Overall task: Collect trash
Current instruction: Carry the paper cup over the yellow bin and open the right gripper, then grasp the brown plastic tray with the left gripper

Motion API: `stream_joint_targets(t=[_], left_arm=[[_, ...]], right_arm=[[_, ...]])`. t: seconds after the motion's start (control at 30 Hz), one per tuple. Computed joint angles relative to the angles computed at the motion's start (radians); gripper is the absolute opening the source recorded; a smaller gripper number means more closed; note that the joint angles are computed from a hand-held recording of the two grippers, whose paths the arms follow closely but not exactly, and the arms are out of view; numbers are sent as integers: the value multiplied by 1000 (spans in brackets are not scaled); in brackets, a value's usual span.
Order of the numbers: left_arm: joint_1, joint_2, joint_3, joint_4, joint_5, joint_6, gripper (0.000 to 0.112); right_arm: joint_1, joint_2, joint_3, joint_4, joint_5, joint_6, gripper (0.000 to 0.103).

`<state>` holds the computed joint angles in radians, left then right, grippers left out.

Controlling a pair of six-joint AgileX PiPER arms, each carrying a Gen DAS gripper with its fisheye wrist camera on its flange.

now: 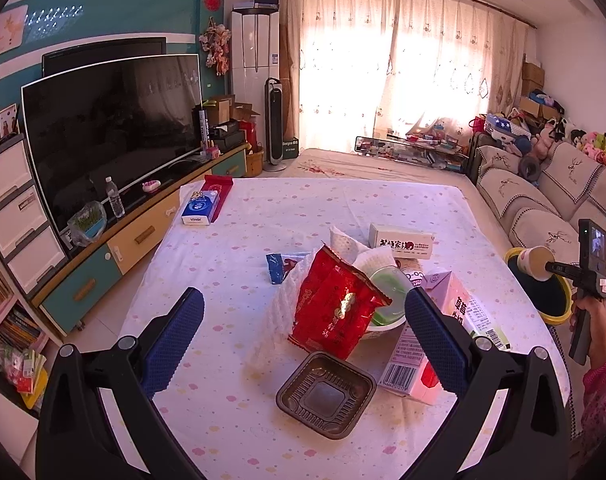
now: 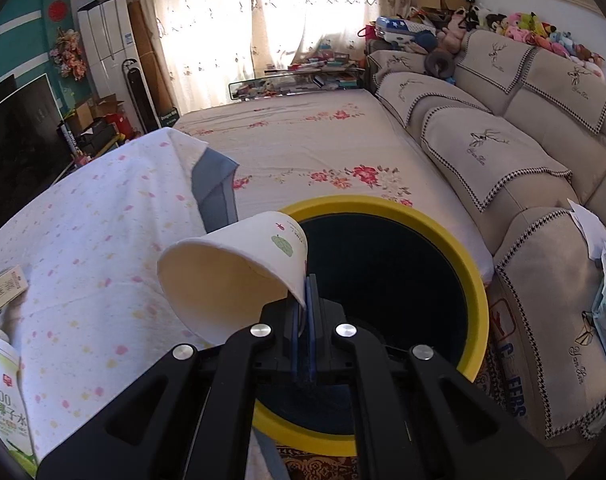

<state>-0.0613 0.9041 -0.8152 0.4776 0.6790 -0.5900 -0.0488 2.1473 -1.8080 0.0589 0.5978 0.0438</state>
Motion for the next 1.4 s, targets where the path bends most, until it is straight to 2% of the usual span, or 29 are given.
stream_joint_targets(t=[0.07, 0.1, 0.13, 0.27, 0.33, 0.53, 0.67, 0.73, 0.8, 0.87, 0.93, 1.0, 1.33, 1.4], left_arm=[[-42, 2, -3, 39, 21, -47, 99], [-52, 4, -4, 51, 26, -57, 99], [-67, 4, -5, 65, 35, -72, 99], [-89, 9, -5, 87, 45, -92, 99], [-82, 10, -2, 74, 45, -76, 99], [-15, 10, 45, -9, 7, 52, 99], [108, 21, 93, -265, -63, 352, 99], [103, 45, 114, -249, -78, 357, 99], [80, 73, 129, -174, -80, 283, 98], [98, 103, 138, -187, -96, 288, 97], [126, 136, 141, -193, -116, 288, 91], [153, 174, 139, -210, -130, 306, 79], [260, 313, 132, -349, -196, 505, 45], [273, 325, 132, -383, -205, 544, 34]], right_arm=[[-20, 40, -47, 29, 37, -11, 12], [-27, 50, -59, 31, 47, -5, 20], [-33, 53, -60, 36, 47, -1, 24], [-54, 6, 15, 122, 15, -60, 28], [-50, -46, 92, 140, -30, -89, 36], [-40, -159, 238, 216, -98, -189, 43], [-40, -179, 256, 229, -99, -208, 45], [-41, -183, 261, 241, -98, -216, 45], [-39, -187, 265, 253, -98, -227, 45], [-35, -190, 272, 258, -101, -235, 45], [-32, -188, 270, 265, -96, -243, 45], [-30, -187, 272, 276, -95, -256, 45], [-26, -178, 269, 303, -88, -281, 45], [-27, -177, 271, 309, -91, -284, 45]])
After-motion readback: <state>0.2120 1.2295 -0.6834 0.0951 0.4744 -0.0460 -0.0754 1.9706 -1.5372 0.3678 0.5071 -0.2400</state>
